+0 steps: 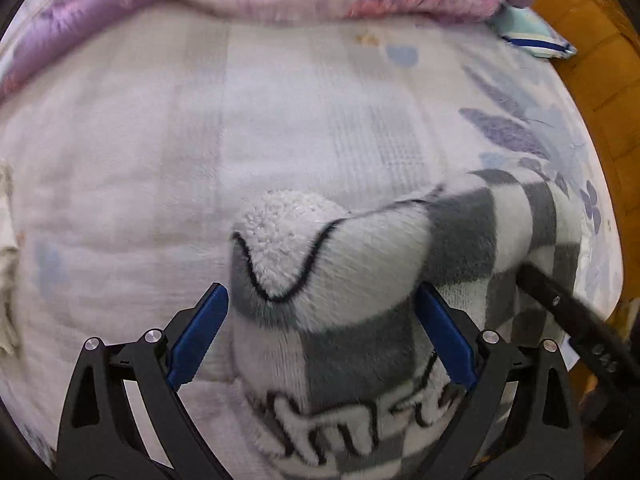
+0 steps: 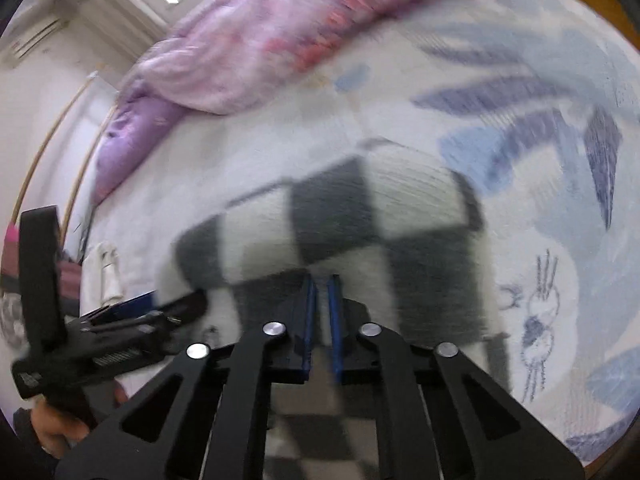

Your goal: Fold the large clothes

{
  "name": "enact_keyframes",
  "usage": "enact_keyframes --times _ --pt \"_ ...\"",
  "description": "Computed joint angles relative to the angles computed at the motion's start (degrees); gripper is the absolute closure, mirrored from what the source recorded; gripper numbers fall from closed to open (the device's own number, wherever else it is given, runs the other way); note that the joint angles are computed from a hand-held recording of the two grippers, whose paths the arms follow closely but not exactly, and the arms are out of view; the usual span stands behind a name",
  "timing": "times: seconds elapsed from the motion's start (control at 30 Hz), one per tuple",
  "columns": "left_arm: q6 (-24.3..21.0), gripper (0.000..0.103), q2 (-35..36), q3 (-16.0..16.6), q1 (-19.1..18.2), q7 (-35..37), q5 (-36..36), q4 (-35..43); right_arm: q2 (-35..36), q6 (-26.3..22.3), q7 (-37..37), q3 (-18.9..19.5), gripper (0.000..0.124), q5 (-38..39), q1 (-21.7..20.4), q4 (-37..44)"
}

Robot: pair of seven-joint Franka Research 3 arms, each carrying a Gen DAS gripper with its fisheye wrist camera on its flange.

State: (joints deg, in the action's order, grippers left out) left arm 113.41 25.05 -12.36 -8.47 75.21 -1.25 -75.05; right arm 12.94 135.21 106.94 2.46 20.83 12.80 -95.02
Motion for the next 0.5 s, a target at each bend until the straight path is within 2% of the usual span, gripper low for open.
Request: enact_keyframes --times 0.07,0.13,0.23,0.37,0.43,0.5 --pt "-1.8 0.003 3.9 -0.1 0.0 -0.7 -1.1 3.8 0.1 0.8 -0.8 -0.1 0.124 3.3 -1.4 -2.5" --pt "-1.8 0.003 6.4 0.4 -2.0 -0.1 2.5 6.3 0.8 1.6 -2.7 0.0 0.124 7.6 -2.9 -3.9" --pt "-3.0 0.003 8.5 1.0 -3.7 -1.1 5.3 9.4 2.6 0.3 -3.4 -0.5 0.124 4.7 -2.7 -1.8" --pt "-1.7 0.003 8.5 0.8 -3.6 -1.5 5.7 8.7 3.4 1.2 -4.1 -0.1 0.124 7.9 -3.8 -2.0" --pt "-2.4 0.003 8.8 0.6 -3.3 -1.1 5.2 9.3 2.9 1.1 -4.4 0.0 0.124 7.7 -3.7 -2.4" --pt "-1.6 0.003 7.7 -0.1 -2.1 -0.3 3.4 8.0 1.8 0.8 -5.1 0.3 0.124 10.5 -4.4 -3.3"
